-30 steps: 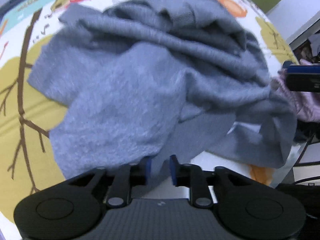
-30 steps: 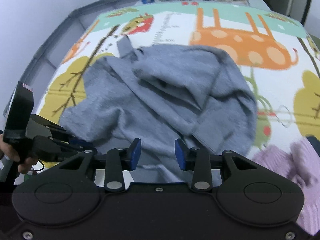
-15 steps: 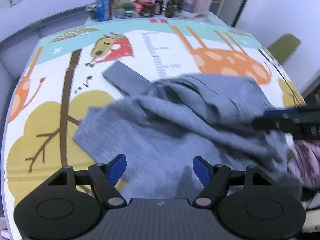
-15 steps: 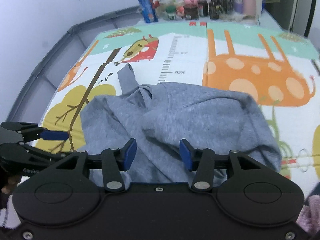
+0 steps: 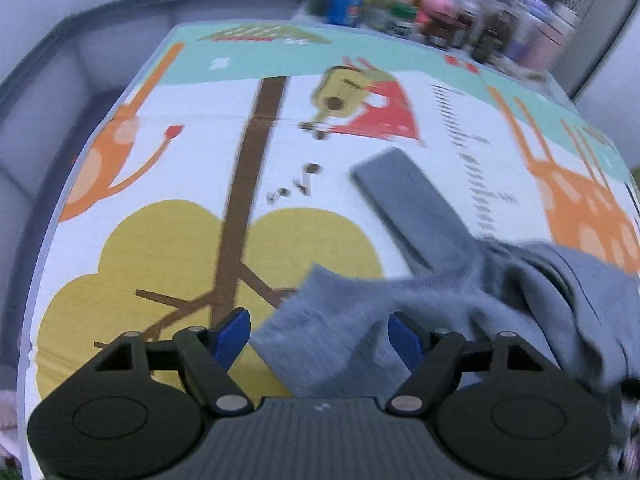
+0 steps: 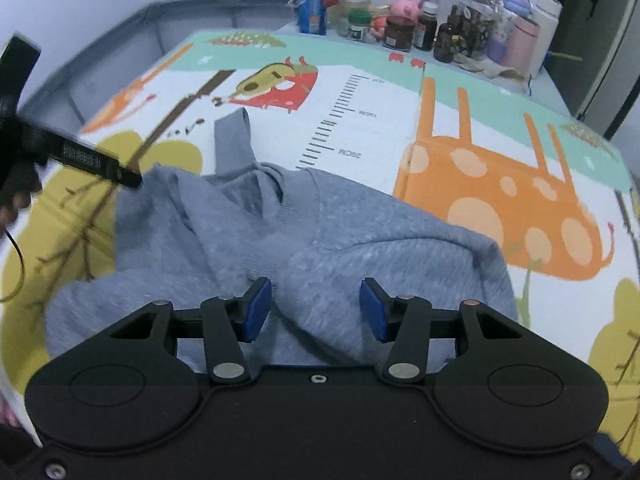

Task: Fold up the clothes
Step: 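Grasp the sweatshirt body with the left gripper near the sleeve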

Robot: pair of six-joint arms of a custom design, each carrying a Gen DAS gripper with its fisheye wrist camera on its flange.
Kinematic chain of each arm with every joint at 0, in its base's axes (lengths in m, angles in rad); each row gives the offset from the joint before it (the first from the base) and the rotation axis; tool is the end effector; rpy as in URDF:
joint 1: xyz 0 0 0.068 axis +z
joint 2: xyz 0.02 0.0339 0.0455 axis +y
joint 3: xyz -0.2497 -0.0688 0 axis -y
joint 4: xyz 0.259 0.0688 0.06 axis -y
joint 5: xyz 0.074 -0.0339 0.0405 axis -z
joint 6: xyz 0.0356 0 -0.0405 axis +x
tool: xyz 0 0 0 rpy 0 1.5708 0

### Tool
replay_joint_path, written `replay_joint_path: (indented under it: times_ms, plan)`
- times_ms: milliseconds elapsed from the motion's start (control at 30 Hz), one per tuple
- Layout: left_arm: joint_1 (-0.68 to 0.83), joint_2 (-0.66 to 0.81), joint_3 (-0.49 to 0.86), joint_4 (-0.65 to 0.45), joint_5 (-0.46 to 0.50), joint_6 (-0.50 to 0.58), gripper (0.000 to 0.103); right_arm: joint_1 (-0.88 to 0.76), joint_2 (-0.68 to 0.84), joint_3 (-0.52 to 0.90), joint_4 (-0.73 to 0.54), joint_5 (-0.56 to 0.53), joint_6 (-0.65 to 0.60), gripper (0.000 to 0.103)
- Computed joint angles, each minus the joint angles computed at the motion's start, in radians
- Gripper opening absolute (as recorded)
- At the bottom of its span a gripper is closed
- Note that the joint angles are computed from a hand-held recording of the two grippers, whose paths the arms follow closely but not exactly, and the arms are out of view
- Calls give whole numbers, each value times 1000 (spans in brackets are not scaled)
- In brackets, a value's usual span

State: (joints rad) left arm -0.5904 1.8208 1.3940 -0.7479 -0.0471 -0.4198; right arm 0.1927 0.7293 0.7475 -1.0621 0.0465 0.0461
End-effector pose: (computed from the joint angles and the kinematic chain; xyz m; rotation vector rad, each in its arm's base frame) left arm 0.3205 -0.2127 0.2018 0.2225 2.7558 -0.2115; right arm 0.1444 0.0265 0.2499 -0.1750 2.6072 0.0236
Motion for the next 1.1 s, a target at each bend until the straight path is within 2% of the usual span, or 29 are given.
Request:
replay_joint_path:
  times_ms: [267,400,533,600,667,800,867,900,933,967,1000,1100]
  plan:
    - [71,155,106,3,84,69,79,-16,61,-10,39,-14,-61,50]
    - [84,221,152,-9,134,86,79,-14,73,-17,53,-13,-92,58]
    - [81,239,160,-4,157,91,81,0,87,-19,61,-3,-108,61]
    - [76,243,167,-7,161,95,76,15,90,-21,63,7,-116,63]
    - [70,245,176,-13,168,96,58,26,90,-25,66,21,-124,63]
    - [51,256,203,-43,156,116,40,40,92,-30,67,20,-134,65]
    - [53,254,201,-44,180,114,19,55,91,-33,71,29,-142,66]
    - [57,253,198,-41,200,107,16,65,91,-36,75,37,-145,65]
    - [60,252,197,-39,210,99,14,77,93,-41,83,50,-147,64]
    - [60,253,197,-39,215,95,14,88,95,-46,91,62,-150,59]
    - [59,253,198,-40,214,94,13,99,98,-51,98,74,-154,48]
    - [58,246,198,-43,217,93,12,121,127,-59,110,90,-168,26]
